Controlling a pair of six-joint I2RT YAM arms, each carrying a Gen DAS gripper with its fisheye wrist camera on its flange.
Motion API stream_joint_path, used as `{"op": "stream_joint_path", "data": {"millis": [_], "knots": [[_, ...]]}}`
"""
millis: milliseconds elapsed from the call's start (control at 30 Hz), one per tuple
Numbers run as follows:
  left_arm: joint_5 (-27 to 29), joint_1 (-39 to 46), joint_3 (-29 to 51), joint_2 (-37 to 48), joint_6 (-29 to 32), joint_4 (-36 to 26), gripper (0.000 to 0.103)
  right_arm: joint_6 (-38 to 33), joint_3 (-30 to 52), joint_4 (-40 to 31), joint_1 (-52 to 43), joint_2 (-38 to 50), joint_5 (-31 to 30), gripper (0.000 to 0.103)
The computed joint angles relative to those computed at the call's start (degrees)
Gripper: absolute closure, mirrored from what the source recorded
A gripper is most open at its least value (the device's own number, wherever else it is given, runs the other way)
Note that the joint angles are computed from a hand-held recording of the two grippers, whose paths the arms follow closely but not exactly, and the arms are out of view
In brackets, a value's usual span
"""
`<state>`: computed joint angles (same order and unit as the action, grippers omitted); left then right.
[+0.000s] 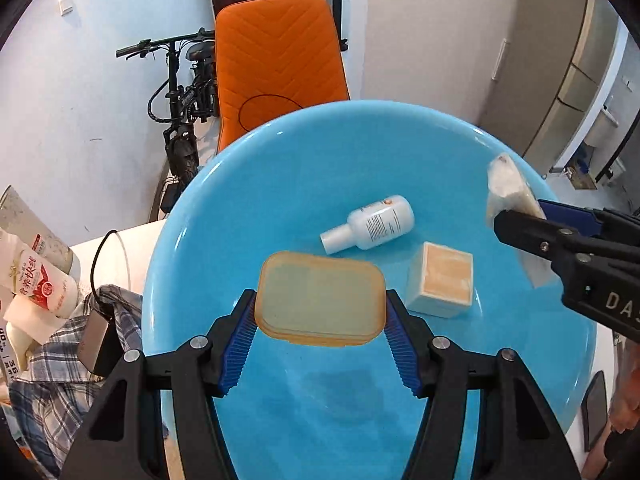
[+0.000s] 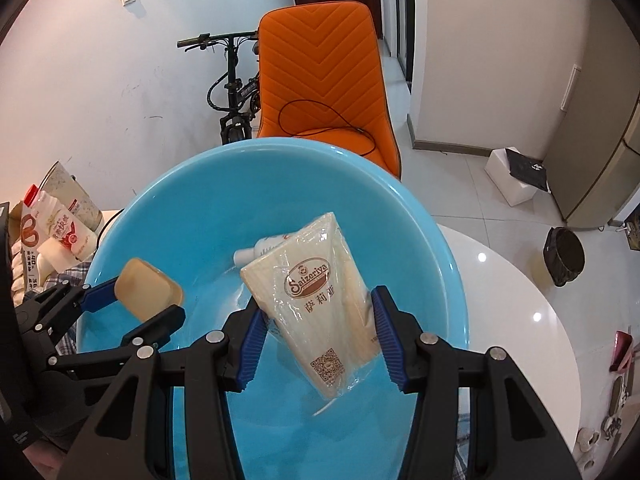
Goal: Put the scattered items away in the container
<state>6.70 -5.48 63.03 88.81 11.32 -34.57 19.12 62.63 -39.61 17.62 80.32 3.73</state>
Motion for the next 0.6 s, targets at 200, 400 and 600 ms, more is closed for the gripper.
{"op": "stream_joint_path", "data": {"millis": [200, 400, 600], "knots": [[0.6, 0.5, 0.6, 1.2, 0.5, -0.5, 0.039, 0.4, 2.1, -0.8, 1.0, 2.0, 0.9, 0.053], [0.3, 0.7, 0.9, 2.7, -0.2, -0.6, 0.028, 0.6, 2.8, -1.3, 1.6, 2.7, 1.9, 0.053], [1.4, 1.7, 0.7, 1.8, -0.5, -0.3, 0.023, 0.7, 3.8, -1.5, 1.9, 4.5, 2.5, 0.053]]}}
